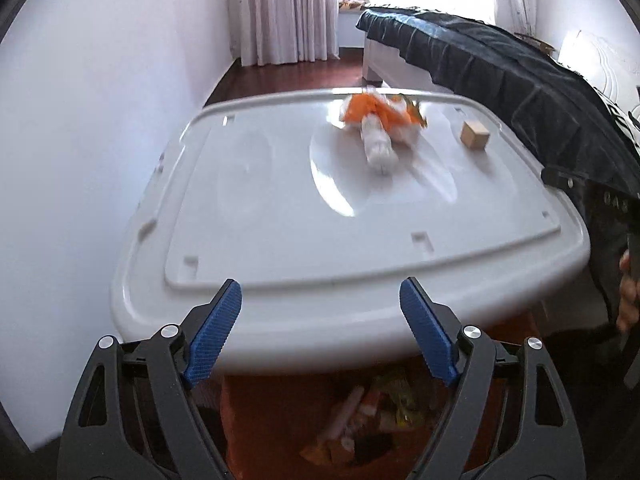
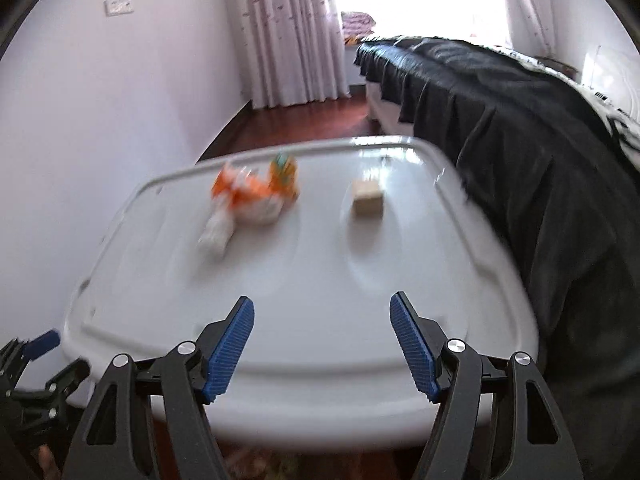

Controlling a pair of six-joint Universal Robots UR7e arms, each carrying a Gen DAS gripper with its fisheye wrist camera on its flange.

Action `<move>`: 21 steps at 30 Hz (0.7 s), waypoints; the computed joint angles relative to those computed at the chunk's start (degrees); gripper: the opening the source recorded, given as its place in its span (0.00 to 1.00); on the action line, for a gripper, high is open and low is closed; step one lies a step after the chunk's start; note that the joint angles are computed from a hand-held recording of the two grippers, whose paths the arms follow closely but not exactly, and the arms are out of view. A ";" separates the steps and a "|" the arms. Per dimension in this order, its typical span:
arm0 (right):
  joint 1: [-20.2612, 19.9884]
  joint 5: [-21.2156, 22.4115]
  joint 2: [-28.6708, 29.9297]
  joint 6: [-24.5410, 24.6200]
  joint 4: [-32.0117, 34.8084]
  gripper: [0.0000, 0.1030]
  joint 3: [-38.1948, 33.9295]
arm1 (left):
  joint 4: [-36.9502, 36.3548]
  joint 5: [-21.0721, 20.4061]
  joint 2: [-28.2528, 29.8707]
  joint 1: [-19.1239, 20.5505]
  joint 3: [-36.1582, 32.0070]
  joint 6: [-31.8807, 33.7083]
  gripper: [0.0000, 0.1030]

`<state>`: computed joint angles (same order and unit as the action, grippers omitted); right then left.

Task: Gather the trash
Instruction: 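Grasp the wooden block with the right tool while the left tool grasps the knotted white cloth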

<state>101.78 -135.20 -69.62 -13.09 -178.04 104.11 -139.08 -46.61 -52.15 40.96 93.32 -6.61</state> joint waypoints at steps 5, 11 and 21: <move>-1.70 -0.91 5.57 -9.44 -4.34 0.73 -8.40 | -0.45 0.50 3.79 0.77 -5.41 2.80 0.78; -6.16 0.88 10.74 -11.99 -0.47 0.73 -17.43 | -0.72 -1.38 4.43 1.71 -5.59 0.93 0.78; -10.02 -0.36 17.69 -8.03 9.65 0.71 -27.97 | 0.04 -2.58 4.97 2.75 -5.79 -0.48 0.78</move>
<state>91.76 -135.56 -51.93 -21.12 -168.39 76.14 -139.04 -49.19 -47.18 43.71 87.53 -7.09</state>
